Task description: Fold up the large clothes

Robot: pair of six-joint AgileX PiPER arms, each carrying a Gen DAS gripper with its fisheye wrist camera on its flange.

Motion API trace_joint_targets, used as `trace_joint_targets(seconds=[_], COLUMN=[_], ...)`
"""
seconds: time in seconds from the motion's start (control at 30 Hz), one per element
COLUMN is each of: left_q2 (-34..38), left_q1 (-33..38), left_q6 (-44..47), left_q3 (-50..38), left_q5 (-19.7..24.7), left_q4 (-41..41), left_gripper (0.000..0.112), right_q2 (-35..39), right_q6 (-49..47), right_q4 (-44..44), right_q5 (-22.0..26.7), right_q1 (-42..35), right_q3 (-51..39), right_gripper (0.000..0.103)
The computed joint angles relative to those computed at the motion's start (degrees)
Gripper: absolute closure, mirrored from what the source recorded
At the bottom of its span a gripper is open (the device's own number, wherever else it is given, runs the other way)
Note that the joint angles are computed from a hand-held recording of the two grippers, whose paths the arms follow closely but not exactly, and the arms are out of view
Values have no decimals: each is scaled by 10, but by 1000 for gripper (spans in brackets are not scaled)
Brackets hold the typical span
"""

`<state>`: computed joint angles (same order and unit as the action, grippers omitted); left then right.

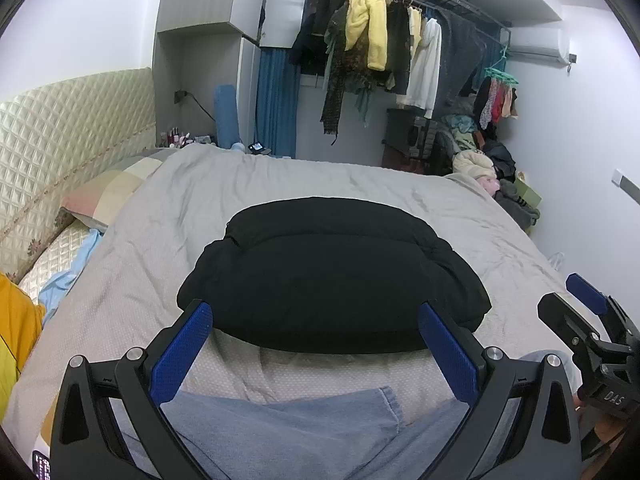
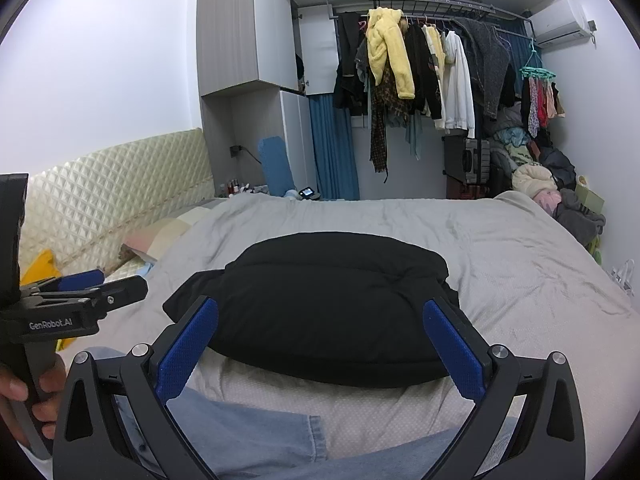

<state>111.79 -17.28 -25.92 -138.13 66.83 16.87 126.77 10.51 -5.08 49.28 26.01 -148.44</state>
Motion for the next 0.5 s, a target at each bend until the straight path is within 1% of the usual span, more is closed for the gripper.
trace_joint_targets(seconds=[0.07,0.2,0.5], left_q2=[1,4,7], left_q1=[-4,-6,-7], left_q6=[-1,0,5], left_q3=[-7,-20,-33], left_q5=[7,15,27], left_q4=[8,9,7], left_gripper=[10,10,9], right_q2=[-5,-1,-20], right_q6=[7,5,4], right_q4=[-3,2,3], right_q5=[-3,9,-8], right_q1=[1,0,-4], right_q3=[11,-1,30], right_gripper=[0,0,0])
